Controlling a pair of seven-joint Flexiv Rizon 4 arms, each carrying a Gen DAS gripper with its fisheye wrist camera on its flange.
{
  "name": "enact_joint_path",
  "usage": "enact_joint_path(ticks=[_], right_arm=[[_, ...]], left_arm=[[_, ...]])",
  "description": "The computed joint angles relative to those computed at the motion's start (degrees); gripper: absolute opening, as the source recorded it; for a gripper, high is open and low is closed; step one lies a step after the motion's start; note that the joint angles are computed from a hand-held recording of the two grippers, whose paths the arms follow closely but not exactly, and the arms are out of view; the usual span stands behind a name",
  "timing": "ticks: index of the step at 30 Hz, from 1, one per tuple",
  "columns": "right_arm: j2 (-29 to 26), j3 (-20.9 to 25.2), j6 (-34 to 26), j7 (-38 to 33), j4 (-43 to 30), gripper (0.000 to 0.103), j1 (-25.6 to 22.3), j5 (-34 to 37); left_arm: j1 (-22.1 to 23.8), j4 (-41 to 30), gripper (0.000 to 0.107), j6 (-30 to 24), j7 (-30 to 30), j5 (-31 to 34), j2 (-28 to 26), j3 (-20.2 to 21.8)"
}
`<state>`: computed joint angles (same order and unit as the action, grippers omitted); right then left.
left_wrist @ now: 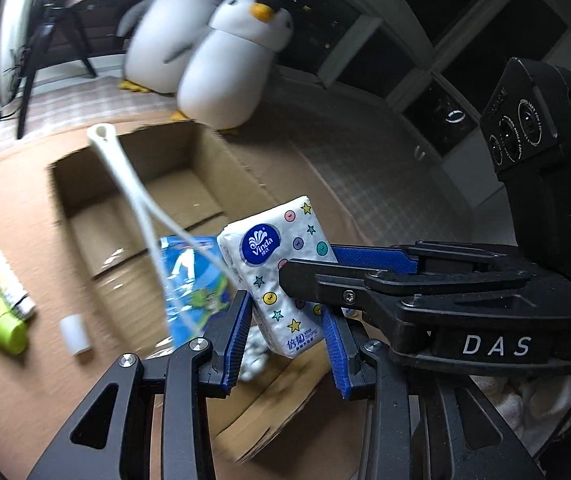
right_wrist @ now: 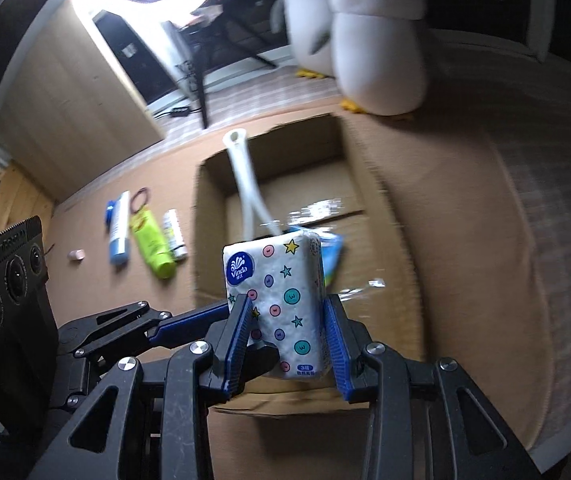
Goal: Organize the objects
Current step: 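Carry the star-print tissue pack with the right tool and release into the box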
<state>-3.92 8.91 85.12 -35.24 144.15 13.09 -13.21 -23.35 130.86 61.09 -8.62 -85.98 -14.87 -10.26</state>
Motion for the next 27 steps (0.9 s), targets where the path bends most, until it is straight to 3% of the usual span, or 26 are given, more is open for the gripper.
enact_joint_path(ticks=[5, 8, 11, 15, 24, 27], right_arm=[[0.84, -0.27, -0.49, -0.99, 0.94, 0.034, -1.14, 1.35], [1.04, -1.78, -0.43, 2.44, 1.69, 0.034, -1.35, -3.17], [0.94, -2.16, -0.30, 4.22, 1.98, 0.041, -1.83, -5.48], [0.74, -1.99, 0.18, 5.41, 1.99, 0.042, -2.01, -6.61], [0.09, -4.19, 2.41, 14.79, 1.99, 0.043, -0.64, -17.63], [-0.17, -6.17, 3.77, 22.87, 1.91, 0.044, 0.40, -26.36]], left_arm=[[-1.26, -1.08, 0.039, 1.57, -0.84, 1.45, -1.20, -0.89], [-1.33, -0.90, 0.048, 2.66, -1.48, 2.37, -1.26, -1.00], [-1.24, -0.74, 0.049, 3.59, -0.86, 2.14, -1.24, -0.92], [-0.52, -0.32, 0.049, 3.40, -0.65, 1.84, -0.73, -0.57], [1.41, 3.22, 0.049, 2.67, 0.69, 1.21, 2.99, 1.77], [3.01, 5.02, 0.049, 1.46, 1.55, 1.86, 4.83, 3.32]])
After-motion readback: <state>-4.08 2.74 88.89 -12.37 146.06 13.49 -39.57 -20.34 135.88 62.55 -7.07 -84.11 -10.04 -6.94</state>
